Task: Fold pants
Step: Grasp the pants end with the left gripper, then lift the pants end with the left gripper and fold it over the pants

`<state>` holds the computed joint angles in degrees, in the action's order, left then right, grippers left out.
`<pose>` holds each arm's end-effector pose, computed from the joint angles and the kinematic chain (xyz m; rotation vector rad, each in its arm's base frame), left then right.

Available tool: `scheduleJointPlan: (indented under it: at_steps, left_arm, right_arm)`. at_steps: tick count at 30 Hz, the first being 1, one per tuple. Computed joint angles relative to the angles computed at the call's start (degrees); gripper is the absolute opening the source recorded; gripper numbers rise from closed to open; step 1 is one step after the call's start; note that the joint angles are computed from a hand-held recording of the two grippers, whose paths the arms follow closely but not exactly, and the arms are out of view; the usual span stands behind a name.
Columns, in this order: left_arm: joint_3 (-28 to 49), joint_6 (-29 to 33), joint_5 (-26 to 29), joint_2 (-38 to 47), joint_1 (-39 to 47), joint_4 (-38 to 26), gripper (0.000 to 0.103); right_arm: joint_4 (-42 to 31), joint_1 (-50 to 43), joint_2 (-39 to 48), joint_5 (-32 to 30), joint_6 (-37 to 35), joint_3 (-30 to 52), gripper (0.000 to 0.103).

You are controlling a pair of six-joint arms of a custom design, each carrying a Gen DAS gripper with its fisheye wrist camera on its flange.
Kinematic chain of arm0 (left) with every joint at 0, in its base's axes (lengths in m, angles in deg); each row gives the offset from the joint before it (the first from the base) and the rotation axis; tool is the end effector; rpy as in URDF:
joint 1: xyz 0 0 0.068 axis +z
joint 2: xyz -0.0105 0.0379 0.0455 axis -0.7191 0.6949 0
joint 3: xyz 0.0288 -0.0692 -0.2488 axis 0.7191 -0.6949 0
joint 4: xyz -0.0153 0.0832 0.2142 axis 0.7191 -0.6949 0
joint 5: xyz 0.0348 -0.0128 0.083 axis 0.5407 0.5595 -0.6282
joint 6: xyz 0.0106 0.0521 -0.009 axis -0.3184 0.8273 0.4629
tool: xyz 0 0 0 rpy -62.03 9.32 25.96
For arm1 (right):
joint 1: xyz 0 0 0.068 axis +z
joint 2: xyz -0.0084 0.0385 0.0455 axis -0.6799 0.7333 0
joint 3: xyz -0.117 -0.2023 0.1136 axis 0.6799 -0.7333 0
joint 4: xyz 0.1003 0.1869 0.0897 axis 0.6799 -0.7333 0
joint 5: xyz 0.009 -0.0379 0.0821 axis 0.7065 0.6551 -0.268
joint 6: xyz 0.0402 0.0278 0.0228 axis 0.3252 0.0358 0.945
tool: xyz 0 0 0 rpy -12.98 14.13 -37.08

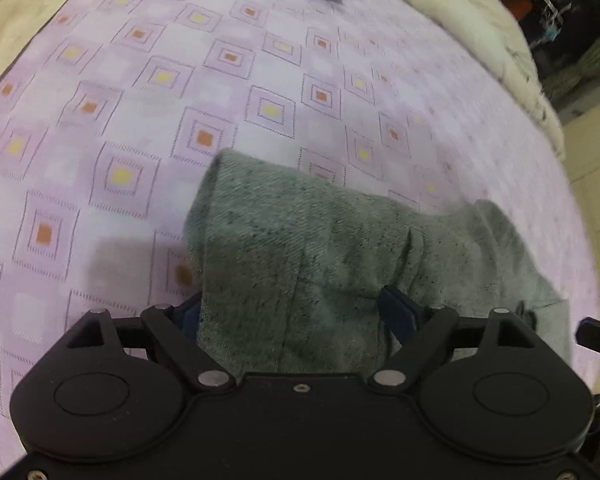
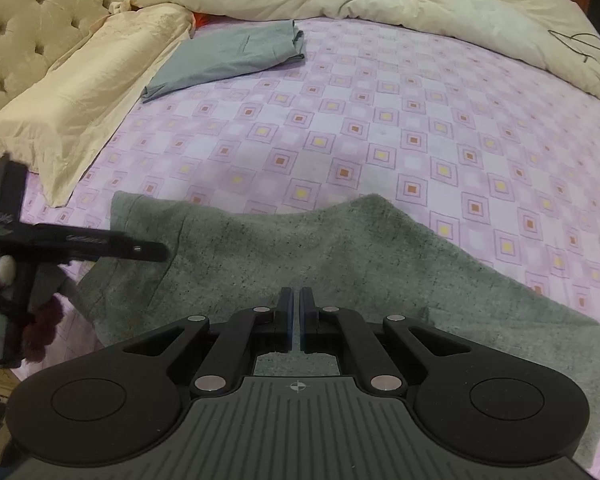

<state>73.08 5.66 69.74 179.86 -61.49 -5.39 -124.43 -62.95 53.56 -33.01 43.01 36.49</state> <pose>0.2789 -0.0877 0.1588 -0.2182 2.7063 -0.6230 0.2286 -0.0696 0.2889 -0.4110 2.5788 0.2074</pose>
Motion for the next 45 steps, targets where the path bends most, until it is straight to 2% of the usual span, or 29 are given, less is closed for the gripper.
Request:
scheduleJointPlan:
  at_steps: [2, 4, 6, 8, 9, 13, 18, 21, 22, 24, 26, 28, 33, 35, 37, 39, 41, 43, 45]
  left_arm:
    - [1.71, 0.81, -1.07, 0.40, -0.83, -2.58, 0.084]
    - [1.58, 0.53, -1.64, -0.72, -1.18, -4.15, 0.074]
    - [0.54, -2.32, -3.60, -3.90, -1.19, -6.03, 0.041]
    - [-1.62, -4.74, -1.81, -8.27, 0.27, -6.46, 0.029]
    - [-1.62, -5.14, -2.11, -9.94, 0.27, -7.82, 0.027]
    - [2.84, -3.93, -7.43, -12.16, -3.66, -14.64, 0.024]
    - [7.40, -5.84, -10.23, -11.67, -5.23, -18.86, 0.024]
    - [10.35, -7.23, -11.33, -10.02, -6.16, -21.26, 0.023]
    - [11.09, -7.59, -11.61, -9.91, -6.25, -22.23, 0.023]
    - [12.32, -8.68, -12.89, -9.97, -6.89, -23.58, 0.021]
    - [13.35, -9.70, -13.75, -10.32, -7.25, -24.72, 0.018]
    - [14.73, -10.78, -15.66, -10.64, -8.17, -26.26, 0.016]
    - [17.50, -12.82, -19.90, -10.95, -10.60, -29.14, 0.010]
    - [18.25, -12.45, -22.98, -10.41, -12.23, -29.68, 0.002]
    - [17.94, -12.68, -23.44, -9.90, -12.83, -29.52, 0.002]
    - [16.55, -14.45, -22.81, -10.82, -12.63, -29.51, 0.004]
    - [13.37, -17.48, -21.94, -13.59, -12.41, -29.03, 0.007]
    - [8.57, -19.55, -21.03, -17.49, -12.29, -27.34, 0.009]
    - [4.79, -19.53, -20.43, -19.74, -12.22, -26.81, 0.022]
  right_arm:
    - [-0.33, -1.41, -0.15, 0.09, -0.36, -0.13, 0.003]
    - [-0.32, -2.88, -0.31, 0.54, -0.54, -0.72, 0.003]
    - [-0.24, -4.70, -0.51, 1.12, -1.37, -1.68, 0.003]
    - [0.09, -6.51, -0.82, 1.66, -2.30, -3.07, 0.003]
    - [0.36, -7.37, -0.81, 1.91, -2.90, -3.71, 0.003]
    - [4.44, -9.70, -0.54, 4.35, -3.41, -6.66, 0.003]
    - [12.05, -10.16, 4.27, 9.61, -1.17, -10.08, 0.003]
    - [9.15, -9.33, 11.67, 15.33, -3.17, -9.75, 0.003]
    - [10.24, -9.80, 10.45, 14.02, -5.14, -10.81, 0.002]
    - [7.61, -9.14, 10.02, 13.45, -5.99, -8.48, 0.003]
    - [8.28, -10.23, 7.76, 7.36, -5.82, -7.38, 0.003]
    - [11.01, -9.53, 8.52, 4.11, -3.06, -5.39, 0.003]
    - [18.06, -4.94, 21.63, 6.35, 5.90, 3.65, 0.003]
    - [15.74, -3.23, 29.27, 9.01, 8.14, 10.28, 0.003]
    - [16.71, -3.19, 30.93, 7.98, 8.73, 11.65, 0.002]
    - [17.13, -3.21, 28.98, 7.38, 7.24, 10.47, 0.003]
    - [17.94, -5.24, 24.25, 2.96, 3.86, 6.56, 0.003]
    - [14.67, -7.87, 20.34, -1.14, 0.31, 4.53, 0.003]
    - [11.99, -9.88, 17.13, -2.68, -2.45, 2.90, 0.003]
